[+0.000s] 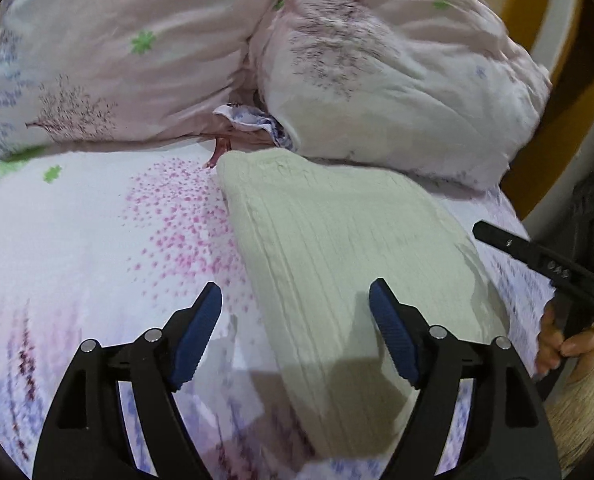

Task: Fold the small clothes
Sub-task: 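Release the cardigan with the left gripper and pull both tools back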

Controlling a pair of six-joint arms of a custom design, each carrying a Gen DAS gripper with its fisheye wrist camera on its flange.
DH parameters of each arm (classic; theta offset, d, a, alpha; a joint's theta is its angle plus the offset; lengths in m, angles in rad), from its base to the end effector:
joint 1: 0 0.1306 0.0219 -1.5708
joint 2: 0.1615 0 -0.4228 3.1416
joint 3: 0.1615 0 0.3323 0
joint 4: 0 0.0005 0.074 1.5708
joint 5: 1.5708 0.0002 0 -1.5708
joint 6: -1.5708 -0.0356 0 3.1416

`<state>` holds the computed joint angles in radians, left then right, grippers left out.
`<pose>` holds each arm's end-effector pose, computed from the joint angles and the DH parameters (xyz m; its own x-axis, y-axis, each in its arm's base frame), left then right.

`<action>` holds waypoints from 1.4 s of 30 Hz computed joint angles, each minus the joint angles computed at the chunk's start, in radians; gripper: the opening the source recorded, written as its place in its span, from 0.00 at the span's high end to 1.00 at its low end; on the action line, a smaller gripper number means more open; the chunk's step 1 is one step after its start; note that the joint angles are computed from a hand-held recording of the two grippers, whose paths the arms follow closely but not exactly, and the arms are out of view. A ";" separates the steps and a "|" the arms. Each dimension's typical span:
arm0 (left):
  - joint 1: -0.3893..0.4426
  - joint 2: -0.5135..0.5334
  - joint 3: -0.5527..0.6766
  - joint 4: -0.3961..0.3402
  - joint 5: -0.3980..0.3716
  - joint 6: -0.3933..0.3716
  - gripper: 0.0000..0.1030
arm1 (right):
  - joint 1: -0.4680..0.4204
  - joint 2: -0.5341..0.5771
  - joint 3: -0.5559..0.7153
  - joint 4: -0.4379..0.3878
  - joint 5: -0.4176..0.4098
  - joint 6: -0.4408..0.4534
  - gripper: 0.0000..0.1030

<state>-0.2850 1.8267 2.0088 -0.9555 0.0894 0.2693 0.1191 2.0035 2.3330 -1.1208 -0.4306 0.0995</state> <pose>0.5731 -0.1717 0.5007 -0.7371 -0.0602 -0.6732 0.1507 0.9563 -0.2505 0.6413 0.0912 0.5127 -0.6631 -0.1703 -0.7289 -0.4675 0.8547 0.2256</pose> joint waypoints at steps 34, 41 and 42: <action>-0.060 -0.136 -0.218 0.100 -0.129 -0.061 0.04 | 0.013 -0.231 -0.390 0.129 0.085 0.152 0.26; -0.077 -0.229 -0.335 0.111 -0.187 -0.018 0.01 | 0.010 -0.353 -0.549 0.273 0.183 0.148 0.02; -0.078 -0.232 -0.337 0.100 -0.192 -0.013 0.01 | 0.011 -0.367 -0.572 0.292 0.194 0.147 0.02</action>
<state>-0.3629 1.5947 1.6719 -0.8554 -0.1026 0.2563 0.1298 1.6365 1.7612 -0.8291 -0.2369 0.2469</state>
